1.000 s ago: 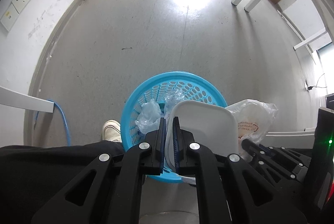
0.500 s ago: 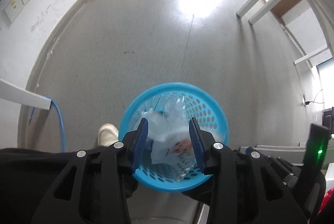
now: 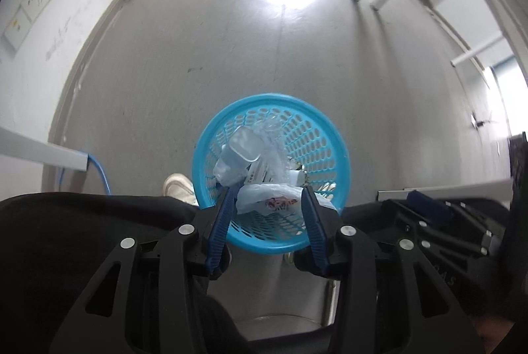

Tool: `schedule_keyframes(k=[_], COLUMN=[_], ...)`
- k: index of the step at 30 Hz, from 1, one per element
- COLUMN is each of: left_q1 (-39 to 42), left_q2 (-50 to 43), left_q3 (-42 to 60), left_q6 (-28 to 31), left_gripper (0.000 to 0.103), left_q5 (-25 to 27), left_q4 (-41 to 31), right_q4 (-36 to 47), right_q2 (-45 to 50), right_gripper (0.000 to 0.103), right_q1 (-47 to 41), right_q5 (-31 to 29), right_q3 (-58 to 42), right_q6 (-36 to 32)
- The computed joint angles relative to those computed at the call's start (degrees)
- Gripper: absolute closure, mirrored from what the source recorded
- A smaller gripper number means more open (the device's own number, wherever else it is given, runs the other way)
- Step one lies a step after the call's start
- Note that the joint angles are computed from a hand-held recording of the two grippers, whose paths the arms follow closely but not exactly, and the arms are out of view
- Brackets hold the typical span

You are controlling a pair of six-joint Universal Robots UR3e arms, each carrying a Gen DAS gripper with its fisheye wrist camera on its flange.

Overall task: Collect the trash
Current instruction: 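Open the right tool to drop the bag while the left tool releases the cup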

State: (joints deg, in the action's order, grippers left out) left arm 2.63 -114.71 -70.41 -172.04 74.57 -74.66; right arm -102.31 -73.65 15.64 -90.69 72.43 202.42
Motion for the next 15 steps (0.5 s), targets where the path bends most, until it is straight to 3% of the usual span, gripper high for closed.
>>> schedule_keyframes(k=[6, 10, 15], left_q1=[2.24, 2.31, 3.31], left_q2=[8.78, 12.58, 16.19], left_q3=[-7.14, -9.79, -11.34], left_q6=[4.22, 6.24, 8.49], left_gripper=[0.049, 0.042, 0.034], left_q5=[-3.36, -3.74, -4.48], left_q4=[1.10, 1.27, -0.68], right_q4=[1.14, 2.65, 3.33], right_q2=[-6.02, -8.43, -11.67], right_gripper=[0.043, 0.032, 0.027], right_q1=[1.91, 4.32, 4.54], right_q5=[0.41, -2.57, -2.84], right_q3=[1.26, 0.18, 1.13], right_q6=[-2.86, -2.89, -2.09])
